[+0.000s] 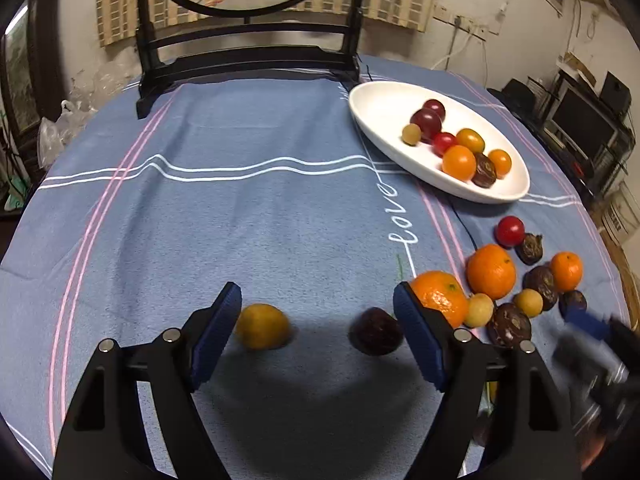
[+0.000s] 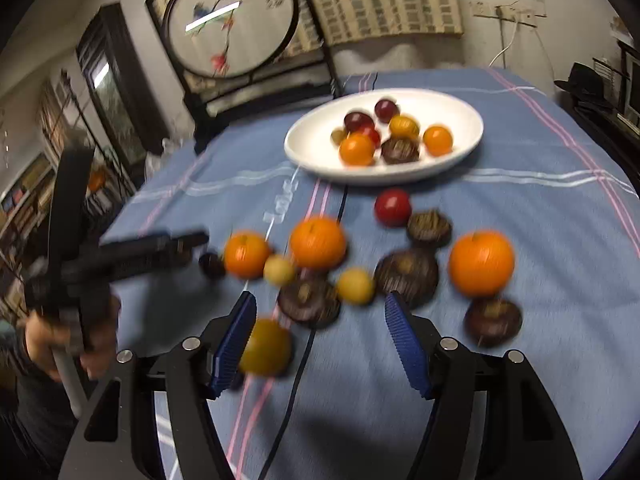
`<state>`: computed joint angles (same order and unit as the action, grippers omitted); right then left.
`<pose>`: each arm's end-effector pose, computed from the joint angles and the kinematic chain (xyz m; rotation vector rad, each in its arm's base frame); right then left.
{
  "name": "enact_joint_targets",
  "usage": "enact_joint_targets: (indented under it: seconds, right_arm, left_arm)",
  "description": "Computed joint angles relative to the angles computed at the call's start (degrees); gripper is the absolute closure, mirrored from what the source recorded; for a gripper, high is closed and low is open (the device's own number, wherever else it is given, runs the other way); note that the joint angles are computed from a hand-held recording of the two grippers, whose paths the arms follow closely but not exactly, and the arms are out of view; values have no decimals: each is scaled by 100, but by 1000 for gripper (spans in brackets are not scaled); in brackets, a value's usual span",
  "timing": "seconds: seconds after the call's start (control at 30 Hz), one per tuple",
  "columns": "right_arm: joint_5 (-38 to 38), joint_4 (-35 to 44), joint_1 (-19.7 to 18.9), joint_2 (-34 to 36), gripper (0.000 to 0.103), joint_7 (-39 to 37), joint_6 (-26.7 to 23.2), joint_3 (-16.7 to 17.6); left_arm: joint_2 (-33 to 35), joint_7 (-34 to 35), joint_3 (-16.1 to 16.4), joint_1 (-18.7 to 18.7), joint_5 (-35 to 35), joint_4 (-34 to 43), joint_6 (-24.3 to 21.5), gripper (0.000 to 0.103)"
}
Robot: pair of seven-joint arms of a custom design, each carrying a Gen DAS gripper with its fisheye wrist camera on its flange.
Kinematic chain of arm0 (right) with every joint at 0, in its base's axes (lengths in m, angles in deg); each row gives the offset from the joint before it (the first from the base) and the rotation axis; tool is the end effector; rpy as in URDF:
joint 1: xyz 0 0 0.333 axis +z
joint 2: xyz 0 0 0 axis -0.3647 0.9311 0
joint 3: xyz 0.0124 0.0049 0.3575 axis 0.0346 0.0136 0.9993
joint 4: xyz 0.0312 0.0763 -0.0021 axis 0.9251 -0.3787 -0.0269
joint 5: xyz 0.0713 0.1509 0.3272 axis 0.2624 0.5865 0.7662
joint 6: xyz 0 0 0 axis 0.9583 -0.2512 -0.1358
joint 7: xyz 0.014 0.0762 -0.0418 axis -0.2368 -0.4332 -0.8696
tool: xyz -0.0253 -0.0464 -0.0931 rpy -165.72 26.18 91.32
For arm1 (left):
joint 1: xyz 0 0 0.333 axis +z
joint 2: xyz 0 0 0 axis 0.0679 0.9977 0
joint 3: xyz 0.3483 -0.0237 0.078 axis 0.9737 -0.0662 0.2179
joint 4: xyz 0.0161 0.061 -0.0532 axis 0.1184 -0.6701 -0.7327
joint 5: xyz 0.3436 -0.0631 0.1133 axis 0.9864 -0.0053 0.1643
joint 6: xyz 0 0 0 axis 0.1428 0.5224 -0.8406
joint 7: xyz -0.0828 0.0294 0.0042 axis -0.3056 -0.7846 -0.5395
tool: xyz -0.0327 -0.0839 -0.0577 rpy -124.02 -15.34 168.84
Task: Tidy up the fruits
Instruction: 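Place both held fruits on the white plate and open both grippers, then grasp a large yellow-green citrus with the right gripper while the left gripper grasps a dark red cherry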
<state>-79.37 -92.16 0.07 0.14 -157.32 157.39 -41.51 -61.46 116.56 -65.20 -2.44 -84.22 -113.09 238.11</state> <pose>0.4397 0.2841 0.4368 -1.5450 1.8741 -0.4775 0.5872 -0.2175 0.4388 -1.5198 2.2653 -0.8559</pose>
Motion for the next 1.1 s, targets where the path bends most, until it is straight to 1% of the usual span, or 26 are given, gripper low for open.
enact_joint_targets:
  seconds: [0.07,0.2,0.27,0.4,0.47,0.67,0.7,0.73,0.77,0.8,0.87,1.0,1.03,1.1]
  right_arm:
    - [344,-70,46,-1,36,-333,22,67]
    - [688,-238,122,-72,36,-590,121,115]
    - [1084,-302,171,-117,36,-1009,-58,178]
    - [2025,-271,282,-75,42,-2116,-497,297]
    - [2236,-147,354,22,43,-2454,-689,319]
    - [2544,412,606,449,44,-3078,-996,226]
    - [2527,497,652,511,51,-3089,-1015,182]
    - [2456,550,700,557,53,-3032,-987,127]
    - [2378,613,753,602,63,-2946,-1021,74]
    - [2286,643,798,622,67,-2826,-1044,19]
    - [2291,588,801,599,67,-2739,-917,-35]
    - [2101,361,793,437,67,-2396,-683,-91]
    - [1917,249,791,345,67,-2186,-593,-119]
    - [1668,134,752,230,67,-1924,-560,-100]
  left_arm:
    - [-9,8,-7,1,4,-18,28,27]
    - [-26,86,-69,34,-25,-50,9,26]
    - [-48,154,-101,50,-54,-82,24,26]
    - [-98,384,-258,167,-271,-135,56,26]
    - [-122,482,-295,190,-366,-159,81,26]
    - [-112,466,-205,128,-447,-104,-2,26]
    - [-101,382,-117,58,-376,-82,-36,27]
    - [-95,345,-86,34,-349,-73,-49,26]
    - [-87,338,-85,38,-352,-60,-74,27]
    - [-81,349,-95,51,-364,-50,-88,26]
    - [-68,357,-90,51,-358,-39,-93,26]
    - [-65,194,58,-99,-121,-48,-145,26]
    - [-78,111,141,-184,15,-88,-77,26]
    - [-95,67,180,-241,184,-141,6,26]
